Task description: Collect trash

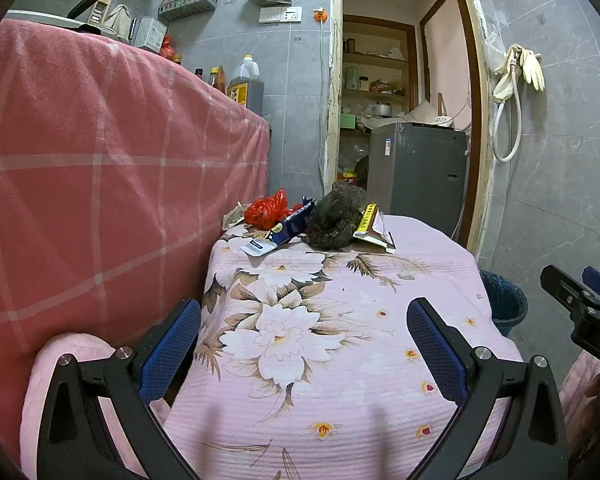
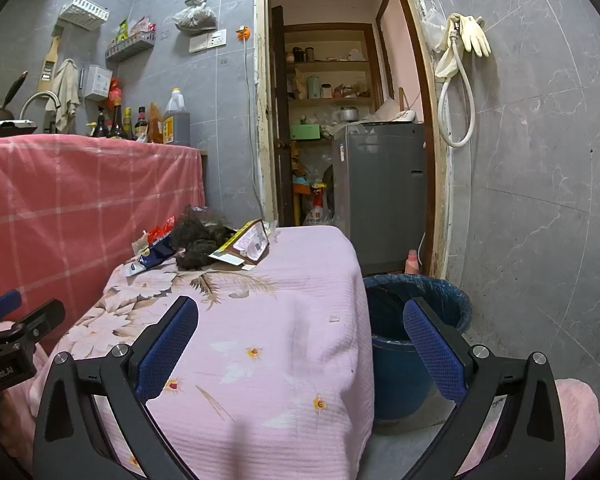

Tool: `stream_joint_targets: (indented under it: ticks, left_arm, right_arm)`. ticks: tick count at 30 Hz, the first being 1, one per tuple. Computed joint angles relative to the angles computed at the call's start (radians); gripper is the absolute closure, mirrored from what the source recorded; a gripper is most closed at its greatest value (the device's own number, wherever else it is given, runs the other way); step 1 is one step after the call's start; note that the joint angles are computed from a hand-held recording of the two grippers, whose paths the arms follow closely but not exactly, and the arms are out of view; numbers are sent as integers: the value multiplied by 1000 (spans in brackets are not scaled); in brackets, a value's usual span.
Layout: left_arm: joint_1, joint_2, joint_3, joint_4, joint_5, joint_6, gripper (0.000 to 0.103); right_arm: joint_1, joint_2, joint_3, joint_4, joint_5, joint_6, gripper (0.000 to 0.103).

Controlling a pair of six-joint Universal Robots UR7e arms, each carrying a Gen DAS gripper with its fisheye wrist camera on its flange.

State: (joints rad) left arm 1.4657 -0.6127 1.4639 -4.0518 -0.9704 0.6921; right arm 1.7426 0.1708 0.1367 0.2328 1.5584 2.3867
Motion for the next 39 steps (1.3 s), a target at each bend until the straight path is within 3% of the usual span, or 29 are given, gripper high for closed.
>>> stream_joint_targets:
  ticks: [39]
  left_arm:
    - [0, -1, 1, 2, -1, -6, 2]
  right_arm:
    - [-1, -11, 21, -10, -2, 0, 0]
